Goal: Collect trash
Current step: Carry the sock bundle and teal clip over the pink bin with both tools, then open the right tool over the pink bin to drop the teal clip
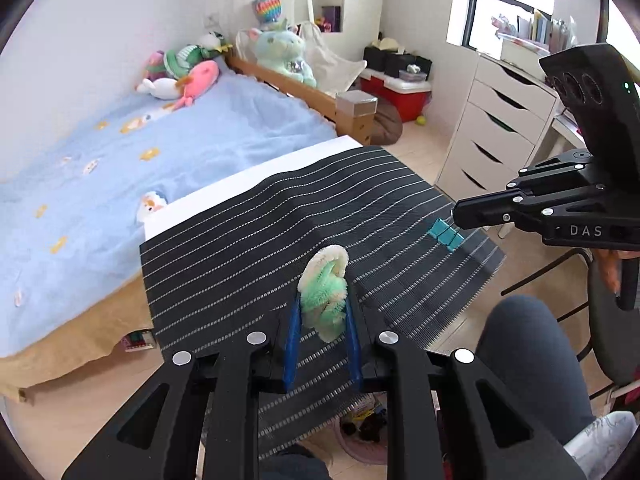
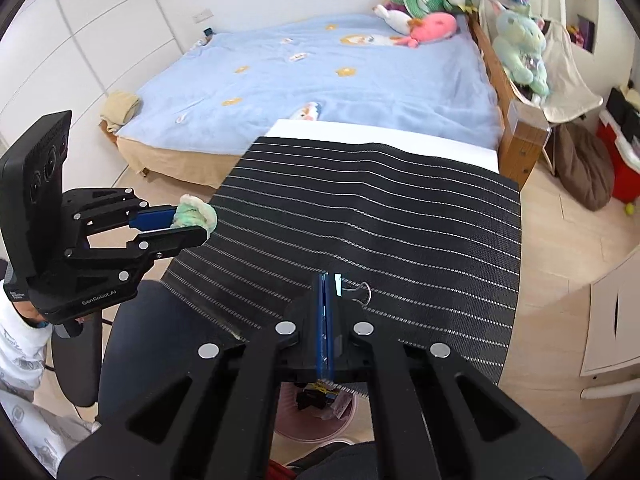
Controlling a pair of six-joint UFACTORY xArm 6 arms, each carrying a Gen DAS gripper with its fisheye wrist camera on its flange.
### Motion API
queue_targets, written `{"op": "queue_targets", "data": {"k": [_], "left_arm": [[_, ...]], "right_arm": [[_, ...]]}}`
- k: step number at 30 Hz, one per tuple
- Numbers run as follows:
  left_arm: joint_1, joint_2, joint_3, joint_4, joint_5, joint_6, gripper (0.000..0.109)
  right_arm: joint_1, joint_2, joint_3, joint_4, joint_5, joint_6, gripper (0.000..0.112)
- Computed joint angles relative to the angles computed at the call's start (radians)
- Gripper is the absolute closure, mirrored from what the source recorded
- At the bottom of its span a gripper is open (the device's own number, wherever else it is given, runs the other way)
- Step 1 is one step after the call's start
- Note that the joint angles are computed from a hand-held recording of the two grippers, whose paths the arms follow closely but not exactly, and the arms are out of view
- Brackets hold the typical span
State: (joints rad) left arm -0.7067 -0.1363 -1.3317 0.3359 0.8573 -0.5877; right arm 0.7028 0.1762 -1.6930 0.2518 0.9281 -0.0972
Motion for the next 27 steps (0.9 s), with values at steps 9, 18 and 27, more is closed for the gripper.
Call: {"op": "queue_targets", "data": {"k": [9,18,27], "left_arm": [[-0.081,-0.094,0.089,0.075,0.012,-0.123,0.089],[-0.147,-0.17,0.176,0.112,0.017,-0.24,0.089],[-0.191,-0.222,0.248,0.122,0.014,-0.318,0.089]], "right_arm": [[0.053,-0.157,0.188,-0.033,-0.072,0.001,0.111],[0.108,-0.324,0.398,-0.025,-0.098,0.02,0.112],[0.154,-0.4,0.524,0.015,-0.1,0.033,0.111]]}}
